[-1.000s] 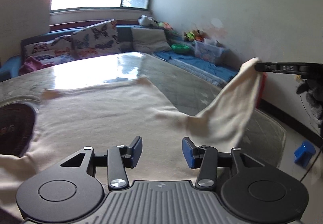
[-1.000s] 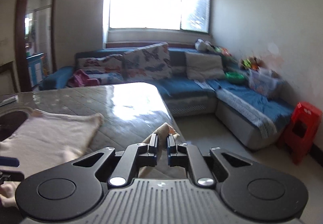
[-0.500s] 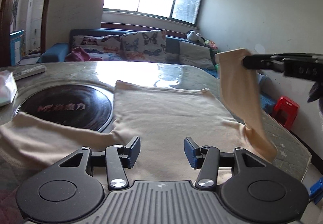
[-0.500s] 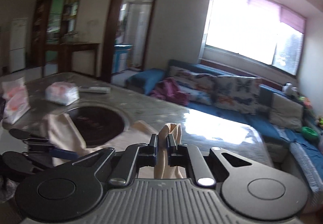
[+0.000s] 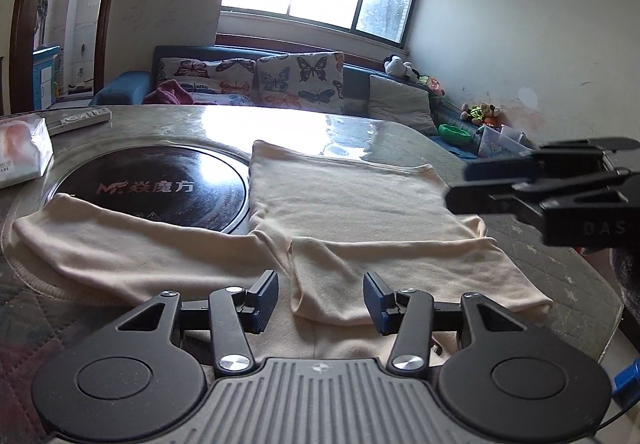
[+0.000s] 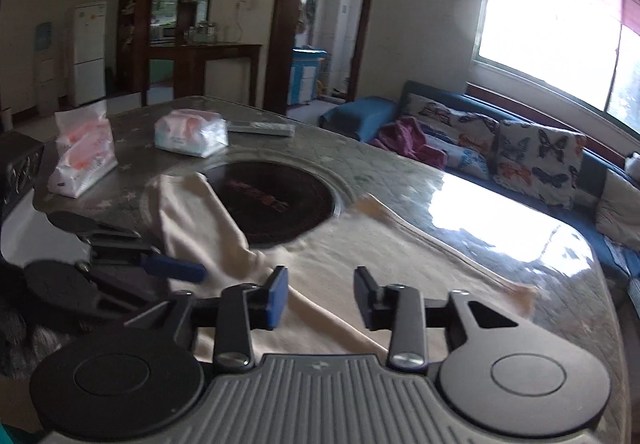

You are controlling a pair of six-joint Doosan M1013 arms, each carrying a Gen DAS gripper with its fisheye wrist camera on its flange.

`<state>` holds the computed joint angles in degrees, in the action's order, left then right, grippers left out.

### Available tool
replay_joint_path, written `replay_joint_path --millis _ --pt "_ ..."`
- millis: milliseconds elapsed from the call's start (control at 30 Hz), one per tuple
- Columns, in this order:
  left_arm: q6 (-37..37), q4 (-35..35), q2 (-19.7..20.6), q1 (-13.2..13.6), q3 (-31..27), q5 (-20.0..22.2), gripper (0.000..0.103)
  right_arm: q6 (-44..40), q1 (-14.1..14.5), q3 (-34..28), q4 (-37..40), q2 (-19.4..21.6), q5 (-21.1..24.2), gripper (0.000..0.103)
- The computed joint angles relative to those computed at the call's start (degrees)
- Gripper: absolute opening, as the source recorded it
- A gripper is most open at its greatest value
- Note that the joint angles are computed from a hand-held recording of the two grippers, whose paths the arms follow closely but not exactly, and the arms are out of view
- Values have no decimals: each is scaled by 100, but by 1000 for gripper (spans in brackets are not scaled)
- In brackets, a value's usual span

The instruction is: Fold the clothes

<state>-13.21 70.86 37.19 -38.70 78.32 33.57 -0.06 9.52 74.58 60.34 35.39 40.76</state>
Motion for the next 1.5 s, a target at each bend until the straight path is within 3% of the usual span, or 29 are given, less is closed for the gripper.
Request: replay_joint_path --millis 100,200,367,433,633,833,933,1300,1400,1500 --pt "199 -153 62 -1 -100 91 50 419 -135 68 -456 -22 -186 48" --pt "408 -454 112 17 -183 134 44 886 -271 208 -967 -43 -438 49" --pt "738 -706 185 7 -293 308 13 1360 -452 381 -1173 -40 -627 49" --pt "723 -619 186 -4 -309 393 6 1385 -503 427 -1043 -31 -594 49" --pt "639 -305 118 -38 -309 497 5 1543 -529 498 -1211 -32 -665 46" --pt "1033 -614 130 -14 -358 534 8 1126 -523 257 -648 30 -657 45" --pt "1024 -617 119 -16 -341 528 11 906 -452 11 -505 185 -506 36" --pt "686 -875 36 172 -164 659 13 1221 -395 -843 -1221 708 385 30" --pt "764 -1039 57 215 -178 696 13 1376 -407 -1032 -1431 811 646 17" --pt "902 -1211 100 234 -212 766 13 1405 -412 -1047 -1522 805 632 6"
